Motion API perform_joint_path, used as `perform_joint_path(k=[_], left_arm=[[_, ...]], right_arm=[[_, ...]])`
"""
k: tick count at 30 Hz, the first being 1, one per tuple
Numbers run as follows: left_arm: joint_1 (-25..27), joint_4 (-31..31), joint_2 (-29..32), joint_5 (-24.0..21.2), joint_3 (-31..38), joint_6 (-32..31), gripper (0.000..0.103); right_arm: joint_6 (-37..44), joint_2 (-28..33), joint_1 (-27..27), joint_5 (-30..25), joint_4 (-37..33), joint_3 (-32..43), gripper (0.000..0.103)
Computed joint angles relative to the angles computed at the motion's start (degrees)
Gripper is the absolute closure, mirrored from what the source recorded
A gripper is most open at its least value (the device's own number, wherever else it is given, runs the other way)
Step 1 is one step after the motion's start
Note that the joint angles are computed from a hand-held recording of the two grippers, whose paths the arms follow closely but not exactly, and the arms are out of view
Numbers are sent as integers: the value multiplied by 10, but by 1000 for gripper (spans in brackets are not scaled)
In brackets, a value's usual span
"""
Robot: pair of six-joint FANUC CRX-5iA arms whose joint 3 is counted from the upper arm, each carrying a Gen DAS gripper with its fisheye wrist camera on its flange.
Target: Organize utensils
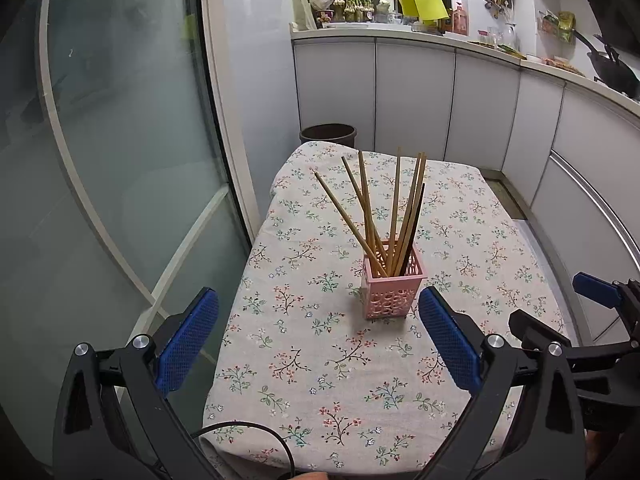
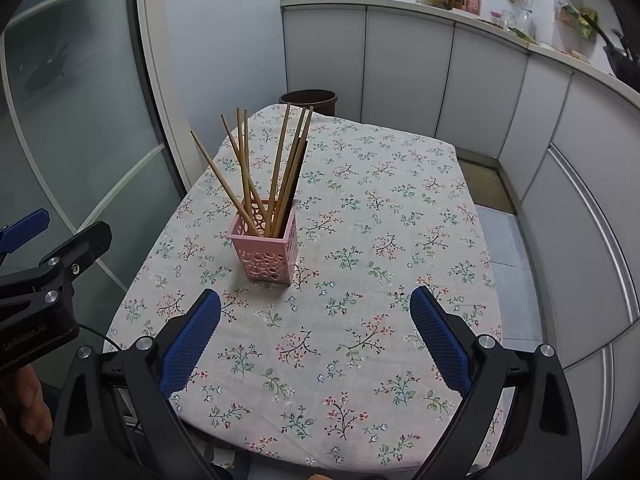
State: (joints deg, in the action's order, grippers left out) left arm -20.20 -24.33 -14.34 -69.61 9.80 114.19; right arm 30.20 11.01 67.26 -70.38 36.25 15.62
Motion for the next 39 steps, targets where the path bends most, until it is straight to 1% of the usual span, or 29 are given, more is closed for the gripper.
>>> perform_joint_path(k=[6, 12, 22, 39], left_arm=[[-5, -5, 5, -7, 6, 2, 7], [-2, 1, 8, -3, 4, -9, 7], [-11, -11, 14, -9, 9, -5, 7], [-16, -17, 18, -14, 12, -3, 7]], right_arm=[[-17, -6, 2, 1, 7, -8, 10], [-27, -1, 9, -10, 18, -8, 10], [-43, -2, 12, -20, 29, -13, 10], [-46, -1, 12, -22, 28, -12, 10]])
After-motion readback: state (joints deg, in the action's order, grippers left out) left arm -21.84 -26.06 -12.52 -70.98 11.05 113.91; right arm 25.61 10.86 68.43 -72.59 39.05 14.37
